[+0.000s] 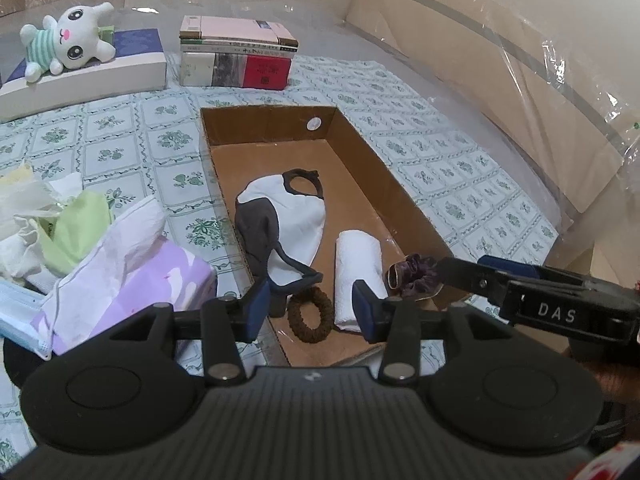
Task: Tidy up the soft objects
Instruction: 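Lower the white towel into the box and open the right tool, then withdraw both tools from the box toward the pile of soft items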
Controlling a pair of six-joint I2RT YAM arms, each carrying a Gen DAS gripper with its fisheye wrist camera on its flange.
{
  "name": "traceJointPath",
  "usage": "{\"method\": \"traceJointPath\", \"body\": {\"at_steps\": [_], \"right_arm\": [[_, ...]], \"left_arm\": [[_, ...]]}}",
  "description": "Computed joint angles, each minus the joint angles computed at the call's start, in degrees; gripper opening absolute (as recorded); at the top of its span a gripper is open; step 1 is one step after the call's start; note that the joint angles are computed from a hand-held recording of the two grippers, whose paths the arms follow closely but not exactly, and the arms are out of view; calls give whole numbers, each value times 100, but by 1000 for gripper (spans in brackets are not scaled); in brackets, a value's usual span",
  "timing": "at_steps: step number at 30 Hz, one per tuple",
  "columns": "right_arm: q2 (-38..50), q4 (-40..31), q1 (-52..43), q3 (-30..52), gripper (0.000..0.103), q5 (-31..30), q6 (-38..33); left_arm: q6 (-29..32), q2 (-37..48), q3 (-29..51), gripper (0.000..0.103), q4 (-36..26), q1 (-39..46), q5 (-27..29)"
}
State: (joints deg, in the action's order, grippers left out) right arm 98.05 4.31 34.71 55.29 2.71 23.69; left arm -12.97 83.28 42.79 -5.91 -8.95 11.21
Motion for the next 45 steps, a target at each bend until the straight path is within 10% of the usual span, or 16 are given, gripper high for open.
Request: {"method": "traceJointPath", "body": {"at_steps": [23,45], "right_arm": [[-574,-121,1624,-84,69,1092,253],[230,-267,2541,747,69,1270,476]], "left_arm": [[1003,-3201,-1541,68,-1225,1655,627],[4526,-3693,-1278,85,-3008,6434,2964]]}}
